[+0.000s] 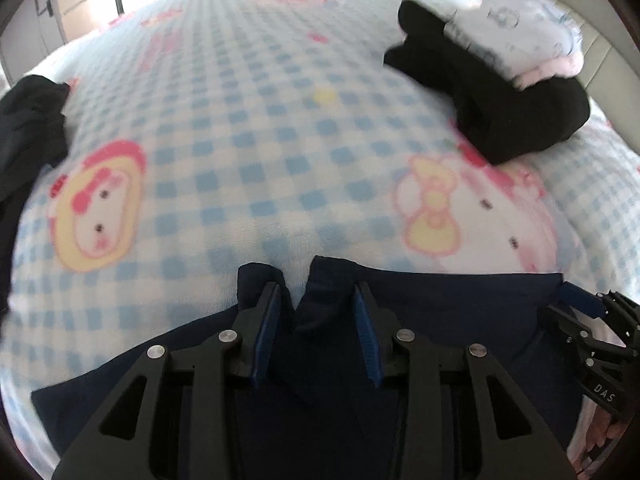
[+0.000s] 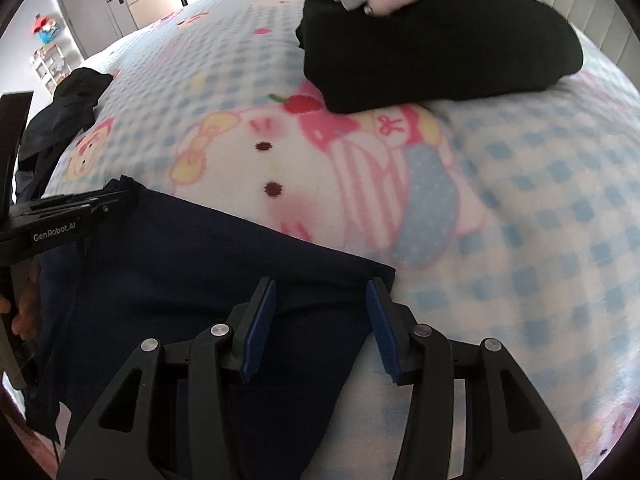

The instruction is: Fold clothes

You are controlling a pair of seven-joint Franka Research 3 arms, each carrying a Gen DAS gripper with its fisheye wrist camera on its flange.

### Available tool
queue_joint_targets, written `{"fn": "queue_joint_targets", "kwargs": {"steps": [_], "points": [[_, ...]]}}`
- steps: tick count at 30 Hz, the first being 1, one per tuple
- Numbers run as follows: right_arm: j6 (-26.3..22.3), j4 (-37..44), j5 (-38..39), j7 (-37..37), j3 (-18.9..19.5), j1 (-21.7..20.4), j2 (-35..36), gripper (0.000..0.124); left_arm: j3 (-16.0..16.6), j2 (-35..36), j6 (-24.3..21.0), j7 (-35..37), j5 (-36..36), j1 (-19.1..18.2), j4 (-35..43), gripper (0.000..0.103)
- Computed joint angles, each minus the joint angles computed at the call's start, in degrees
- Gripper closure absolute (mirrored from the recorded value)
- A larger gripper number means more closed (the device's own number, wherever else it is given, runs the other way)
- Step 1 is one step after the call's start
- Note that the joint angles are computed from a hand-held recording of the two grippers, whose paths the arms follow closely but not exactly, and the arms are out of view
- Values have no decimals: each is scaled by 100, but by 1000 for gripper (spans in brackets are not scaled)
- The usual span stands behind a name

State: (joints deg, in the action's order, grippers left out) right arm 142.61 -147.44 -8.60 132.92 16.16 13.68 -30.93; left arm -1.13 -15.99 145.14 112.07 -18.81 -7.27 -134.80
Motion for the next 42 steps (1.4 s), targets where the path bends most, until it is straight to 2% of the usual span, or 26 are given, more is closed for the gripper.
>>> {"fn": "queue_joint_targets", "kwargs": {"steps": [4,7,9,12,13,15,17,19,21,25,28,30,33,36,39,42], "points": [[34,-39,127,218,76,78,-254,76,53,-878,236,-108,-17,-45,-605,64],[-57,-133,217,344,196,192,-544,76,162,-1647,275,-172,106,-228,-1151,64],[-123,-200,234,471,344,267,-723,75,284,-2129,137,-115,153,-475,-1470,64],[-274,-272,-85,803,806,222,-927,73,377,-2461,-206,-91,201,-771,-1806,64],[-343,-280,-170,835,892,255,-907,72,327,-2469,-268,-148,290,-767,-1863,64],[-451,-328,-130,841,832,423,-860,72,219,-2479,-387,-267,474,-759,-1973,64],[-565,-435,-34,860,722,579,-950,72,-265,-2701,-321,-577,1186,-438,-2201,63],[-742,-535,-3,853,673,674,-1092,72,-490,-3164,-381,-913,1641,-325,-2390,62],[-844,-640,-18,870,688,735,-1246,72,-237,-3622,-566,-1110,1568,-501,-2518,62],[-859,-855,152,1212,739,865,-1773,71,561,-4175,-1112,-1167,1015,-900,-2698,59],[-832,-953,401,1280,753,1084,-1914,68,318,-4232,-1391,-1194,1280,-686,-2814,58],[-943,-943,477,1208,801,1204,-1820,68,365,-4171,-1778,-1128,1316,-695,-2742,58],[-1198,-921,434,1279,936,1248,-1786,68,512,-4368,-1892,-1191,1166,-610,-2684,58],[-1317,-996,529,1569,927,1305,-2115,68,515,-4753,-1770,-1201,1345,-312,-2754,57],[-1158,-1181,630,1851,969,1376,-2506,68,707,-4888,-1908,-1255,1469,19,-2815,57],[-949,-1229,721,1857,1010,1487,-2434,68,782,-4895,-2054,-1214,1617,274,-2909,57]]}}
